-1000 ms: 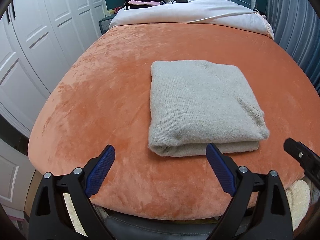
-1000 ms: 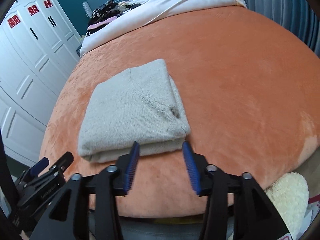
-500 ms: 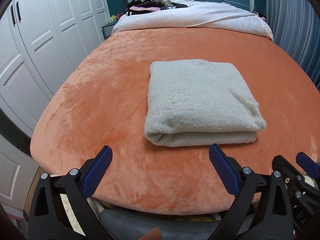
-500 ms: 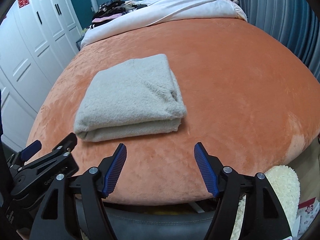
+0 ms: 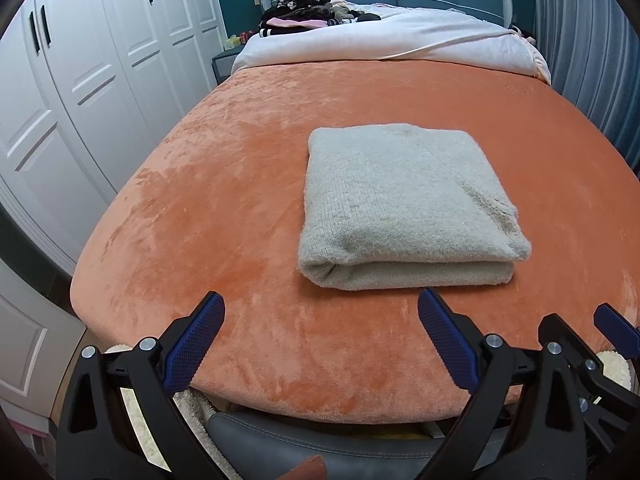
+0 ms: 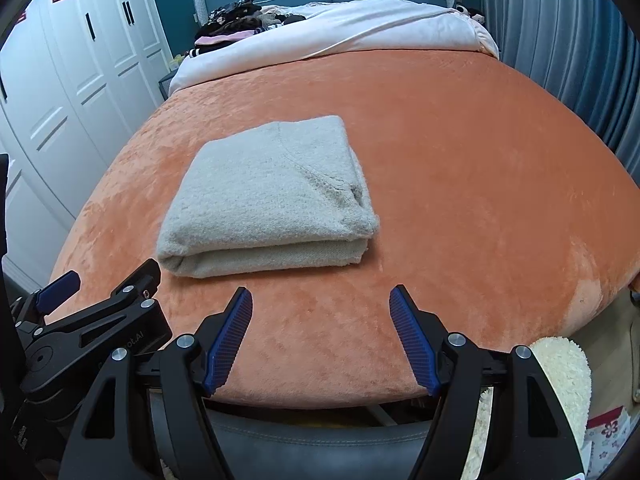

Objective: Fold small clothes

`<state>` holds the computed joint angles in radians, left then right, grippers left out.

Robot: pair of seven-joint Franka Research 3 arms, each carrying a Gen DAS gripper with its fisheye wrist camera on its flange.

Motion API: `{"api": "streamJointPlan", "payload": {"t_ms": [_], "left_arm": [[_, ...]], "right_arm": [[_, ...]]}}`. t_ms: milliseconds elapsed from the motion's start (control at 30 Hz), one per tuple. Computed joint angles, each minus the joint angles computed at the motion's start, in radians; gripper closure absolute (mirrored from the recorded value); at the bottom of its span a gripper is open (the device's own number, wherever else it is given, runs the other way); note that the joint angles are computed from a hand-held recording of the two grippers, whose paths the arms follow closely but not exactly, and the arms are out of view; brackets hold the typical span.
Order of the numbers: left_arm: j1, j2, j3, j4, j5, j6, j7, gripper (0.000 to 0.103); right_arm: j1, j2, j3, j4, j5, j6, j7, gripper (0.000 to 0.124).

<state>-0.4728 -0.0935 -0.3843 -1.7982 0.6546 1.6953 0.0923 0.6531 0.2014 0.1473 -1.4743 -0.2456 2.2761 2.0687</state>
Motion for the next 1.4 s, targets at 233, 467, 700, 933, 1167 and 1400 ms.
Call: {"api": "streamJointPlan", "payload": {"t_ms": [233, 467, 700, 933, 1167, 1400], "left_arm": [[0.002, -0.018, -0.001, -0.015, -0.013, 0.002, -0.021, 0.008], [0.005, -0.031, -0.004, -0.035, -0.026, 0.008, -0.022, 0.008], [0.005, -0.029, -0.007, -0.033, -0.035, -0.004, -0.017, 0.008], [0.003, -0.023, -0.007, -0.024, -0.037, -0.015, -0.019, 0.008], [0.0, -0.018, -0.006, -0.023, -0.039, -0.023, -0.013, 0.008], [-0.005, -0.018, -0.005, -0.032, -0.032, -0.024, -0.012, 0.008]], "right_arm": [[0.008, -0.005, 0.002, -0.005, -0.018, 0.002, 0.009, 0.055], [0.017, -0.014, 0.007, -0.019, -0.037, -0.002, 0.025, 0.055], [0.025, -0.022, 0.011, -0.032, -0.063, 0.0, 0.039, 0.055], [0.025, -0.021, 0.013, -0.032, -0.066, -0.001, 0.042, 0.055], [0.02, -0.022, 0.014, -0.038, -0.054, -0.004, 0.035, 0.055], [0.016, -0.019, 0.013, -0.04, -0.046, -0.002, 0.028, 0.055]]}}
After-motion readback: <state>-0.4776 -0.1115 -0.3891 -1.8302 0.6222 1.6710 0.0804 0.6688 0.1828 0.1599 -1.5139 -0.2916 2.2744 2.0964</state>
